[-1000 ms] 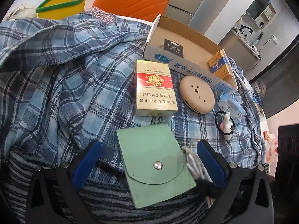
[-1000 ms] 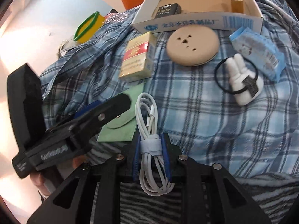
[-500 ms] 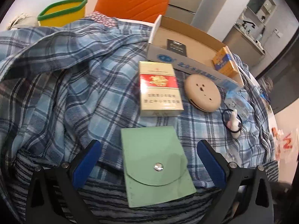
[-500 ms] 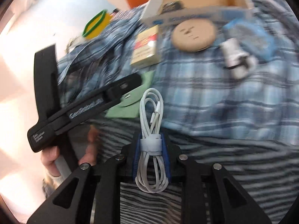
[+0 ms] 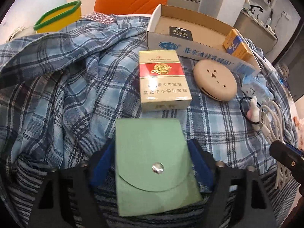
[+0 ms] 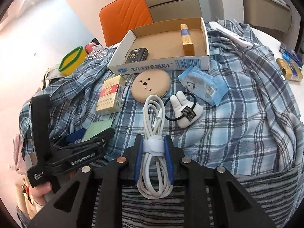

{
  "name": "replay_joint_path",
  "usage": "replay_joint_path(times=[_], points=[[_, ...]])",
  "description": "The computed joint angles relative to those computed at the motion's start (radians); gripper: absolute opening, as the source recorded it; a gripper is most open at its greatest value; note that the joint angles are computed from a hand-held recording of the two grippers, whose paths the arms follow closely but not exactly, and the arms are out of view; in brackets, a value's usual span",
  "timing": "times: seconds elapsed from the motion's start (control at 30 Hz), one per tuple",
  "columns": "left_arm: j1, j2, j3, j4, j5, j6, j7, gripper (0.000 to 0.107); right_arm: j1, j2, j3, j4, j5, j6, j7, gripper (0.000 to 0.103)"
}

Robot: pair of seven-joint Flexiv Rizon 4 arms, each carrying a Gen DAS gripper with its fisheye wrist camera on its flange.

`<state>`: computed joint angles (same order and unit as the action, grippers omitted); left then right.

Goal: Organize soft objects
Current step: 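Grasp the green snap pouch with the left tool while the right tool holds the cable, then carry the green pouch and white cable up over the cardboard box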

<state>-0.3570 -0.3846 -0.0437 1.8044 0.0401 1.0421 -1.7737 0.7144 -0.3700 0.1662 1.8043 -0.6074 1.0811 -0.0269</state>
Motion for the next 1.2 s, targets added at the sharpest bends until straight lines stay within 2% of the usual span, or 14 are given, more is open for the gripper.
replay_joint_path(times=[0.07,0.23,0.3,0.37,0.43,0.5,0.6,0.63,0.7,0.9,0.97,1.03,1.13,1.2], points=[[-0.003,0.007,0.001,0.008,0.009,0.022,0.000,0.074,-0.005,0.007,0.010,0.012,0.016,0.001,-0.011,0.021],[0.024,0.031,-0.035,0.077,-0.038,0.188,0.061,0.073,0.004,0.032,-0.014,0.061,-0.029,0.029,0.045,0.021],[0.075,0.043,-0.103,0.138,-0.130,0.311,0.147,0.073,0.014,0.043,-0.040,0.078,-0.104,0.036,0.099,0.021],[0.156,0.052,-0.223,0.215,-0.257,0.476,0.264,0.073,0.013,0.049,-0.037,0.076,-0.138,-0.004,0.115,0.021],[0.188,0.054,-0.278,0.256,-0.285,0.615,0.314,0.073,0.018,0.055,-0.038,0.074,-0.183,-0.051,0.140,0.021],[0.240,0.050,-0.350,0.286,-0.259,0.740,0.336,0.073,0.024,0.065,-0.049,0.082,-0.269,-0.078,0.190,0.021],[0.343,0.038,-0.450,0.315,-0.106,0.913,0.279,0.073,0.014,0.075,-0.046,0.091,-0.381,-0.098,0.246,0.021],[0.344,0.043,-0.456,0.334,-0.094,0.974,0.282,0.073,0.005,0.075,-0.038,0.089,-0.395,-0.098,0.241,0.021],[0.293,0.050,-0.397,0.345,-0.080,1.056,0.270,0.073,-0.006,0.081,-0.033,0.094,-0.438,-0.079,0.273,0.021],[0.388,0.100,-0.443,0.350,0.093,1.055,0.084,0.073,-0.018,0.107,-0.012,0.088,-0.538,-0.111,0.311,0.021],[0.363,0.120,-0.420,0.351,0.089,1.055,0.081,0.073,-0.020,0.120,-0.003,0.081,-0.552,-0.136,0.306,0.021],[0.388,0.147,-0.423,0.321,0.194,1.014,-0.007,0.073,-0.019,0.131,0.004,0.070,-0.570,-0.175,0.293,0.021],[0.257,0.164,-0.314,0.302,0.110,1.027,0.076,0.073,-0.013,0.132,0.023,0.031,-0.526,-0.259,0.221,0.021],[0.232,0.175,-0.288,0.268,0.133,1.000,0.051,0.073,-0.014,0.139,0.022,0.018,-0.535,-0.273,0.218,0.021]])
